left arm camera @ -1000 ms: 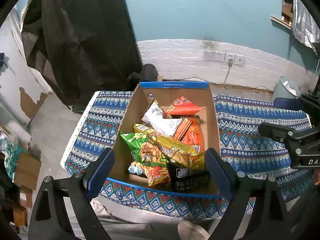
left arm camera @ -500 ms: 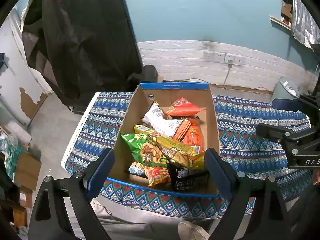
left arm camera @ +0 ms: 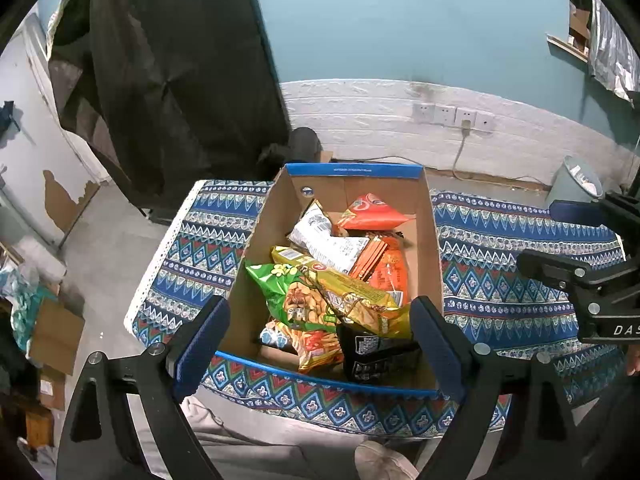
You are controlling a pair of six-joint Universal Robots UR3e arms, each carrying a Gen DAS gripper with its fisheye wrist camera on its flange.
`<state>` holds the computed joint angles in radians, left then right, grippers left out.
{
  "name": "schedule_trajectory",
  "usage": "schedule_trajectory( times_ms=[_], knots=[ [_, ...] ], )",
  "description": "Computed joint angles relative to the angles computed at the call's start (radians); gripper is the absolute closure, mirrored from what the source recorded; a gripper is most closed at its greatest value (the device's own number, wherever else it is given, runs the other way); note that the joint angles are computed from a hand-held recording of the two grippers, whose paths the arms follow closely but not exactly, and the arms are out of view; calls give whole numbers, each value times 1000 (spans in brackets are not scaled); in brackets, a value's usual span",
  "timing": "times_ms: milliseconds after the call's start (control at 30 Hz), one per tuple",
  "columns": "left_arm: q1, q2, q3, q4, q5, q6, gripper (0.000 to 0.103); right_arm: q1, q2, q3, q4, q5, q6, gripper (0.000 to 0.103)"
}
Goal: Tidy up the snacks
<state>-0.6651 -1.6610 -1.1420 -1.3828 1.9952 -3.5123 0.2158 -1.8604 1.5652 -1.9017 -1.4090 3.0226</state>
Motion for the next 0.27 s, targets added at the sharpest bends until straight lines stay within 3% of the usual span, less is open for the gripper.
schedule_trajectory(
  times_ms=[267],
  knots=[
    [7,8,-8,3,-2,-11,11,2,1,0,-1,-2,1,24]
  ],
)
